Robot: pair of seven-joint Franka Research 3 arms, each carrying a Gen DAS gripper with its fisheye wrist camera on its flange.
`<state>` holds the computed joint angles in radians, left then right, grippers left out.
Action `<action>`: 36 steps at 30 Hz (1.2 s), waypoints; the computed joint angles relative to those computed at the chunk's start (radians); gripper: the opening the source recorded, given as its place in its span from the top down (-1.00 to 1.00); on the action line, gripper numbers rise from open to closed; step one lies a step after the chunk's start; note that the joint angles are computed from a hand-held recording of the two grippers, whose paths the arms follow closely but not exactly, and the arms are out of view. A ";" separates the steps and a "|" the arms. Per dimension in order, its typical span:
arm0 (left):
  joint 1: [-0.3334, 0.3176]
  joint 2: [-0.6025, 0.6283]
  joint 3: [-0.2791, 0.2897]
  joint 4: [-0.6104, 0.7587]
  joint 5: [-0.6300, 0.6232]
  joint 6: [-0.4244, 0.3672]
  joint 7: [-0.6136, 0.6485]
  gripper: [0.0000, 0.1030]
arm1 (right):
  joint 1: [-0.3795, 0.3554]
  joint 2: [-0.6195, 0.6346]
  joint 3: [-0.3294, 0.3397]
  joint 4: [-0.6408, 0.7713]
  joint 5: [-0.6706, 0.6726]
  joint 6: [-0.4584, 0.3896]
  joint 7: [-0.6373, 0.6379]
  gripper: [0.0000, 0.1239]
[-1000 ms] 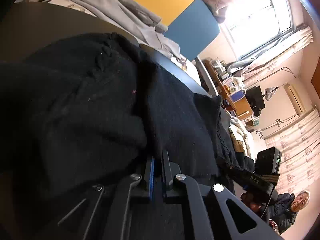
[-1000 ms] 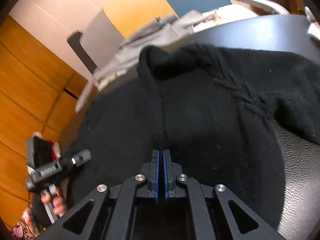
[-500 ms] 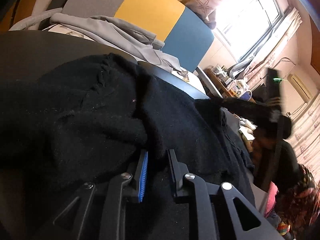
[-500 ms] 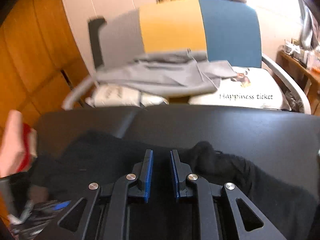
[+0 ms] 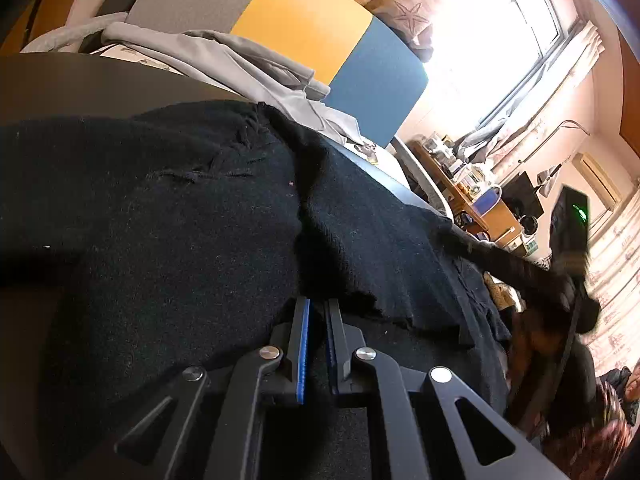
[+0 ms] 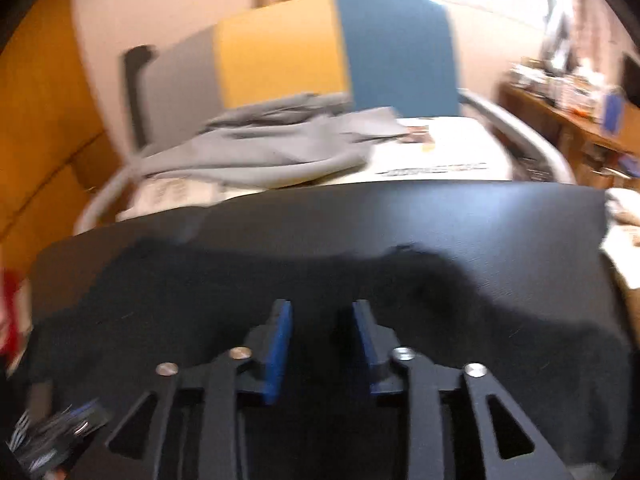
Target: Fold clothes
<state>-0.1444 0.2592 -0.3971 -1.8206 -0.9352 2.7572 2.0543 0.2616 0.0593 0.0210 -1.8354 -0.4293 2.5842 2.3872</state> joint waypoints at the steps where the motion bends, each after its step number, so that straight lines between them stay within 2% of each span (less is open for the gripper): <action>1: 0.001 0.001 -0.001 0.002 -0.002 -0.002 0.000 0.86 | 0.005 -0.005 0.010 -0.008 0.031 -0.008 -0.039 0.40; 4: 0.004 0.005 -0.003 0.006 -0.013 -0.007 0.006 0.86 | 0.021 -0.031 0.025 -0.055 0.042 -0.080 -0.049 0.39; 7: 0.004 0.010 -0.003 0.011 -0.013 -0.010 0.006 0.86 | 0.002 -0.143 0.034 -0.201 0.008 -0.015 0.071 0.38; 10: 0.003 0.004 -0.001 0.005 -0.011 -0.009 0.006 0.86 | -0.041 -0.244 0.071 -0.318 -0.019 0.050 0.168 0.29; 11: 0.001 0.002 0.001 0.004 -0.005 -0.010 0.000 0.86 | -0.051 -0.260 0.083 -0.341 -0.010 0.041 0.167 0.28; 12: -0.001 -0.001 0.005 0.002 0.007 -0.015 -0.014 0.86 | -0.059 -0.271 0.093 -0.357 0.004 0.021 0.156 0.28; 15: -0.006 -0.014 0.010 -0.012 0.024 -0.007 -0.033 0.86 | -0.102 -0.280 0.121 -0.392 -0.039 0.052 0.169 0.29; 19: -0.011 -0.054 0.020 -0.051 0.030 -0.010 -0.065 0.85 | -0.122 -0.248 0.127 -0.342 -0.064 -0.018 0.154 0.29; 20: -0.025 -0.076 0.034 -0.072 0.071 0.007 -0.098 0.82 | -0.119 -0.252 0.119 -0.343 -0.047 -0.016 0.141 0.29; 21: -0.038 -0.098 0.045 -0.093 0.110 0.030 -0.128 0.66 | -0.117 -0.261 0.113 -0.346 -0.029 -0.011 0.134 0.29; 22: -0.046 -0.120 0.042 -0.118 0.100 0.095 -0.112 0.64 | -0.116 -0.271 0.109 -0.349 -0.010 -0.007 0.127 0.28; 23: -0.054 -0.138 0.038 -0.137 0.089 0.155 -0.095 0.64 | -0.126 -0.296 0.111 -0.373 -0.019 0.030 0.155 0.28; 26: -0.073 -0.127 0.026 -0.107 0.086 0.241 -0.064 0.59 | -0.148 -0.308 0.128 -0.387 -0.031 0.141 0.173 0.28; 28: -0.097 -0.075 0.040 -0.039 0.237 0.187 -0.115 0.57 | -0.127 -0.284 0.123 -0.366 0.024 0.166 0.089 0.30; 31: -0.198 0.013 0.144 0.059 0.633 0.050 -0.328 0.57 | -0.100 -0.216 0.127 -0.293 0.077 0.088 -0.007 0.31; 33: -0.202 0.032 0.147 0.081 0.706 -0.016 -0.400 0.55 | -0.088 -0.167 0.122 -0.241 0.066 -0.015 -0.031 0.31; 36: -0.131 0.016 0.075 0.043 0.639 0.020 -0.371 0.54 | -0.088 -0.158 0.109 -0.223 -0.060 -0.066 0.067 0.31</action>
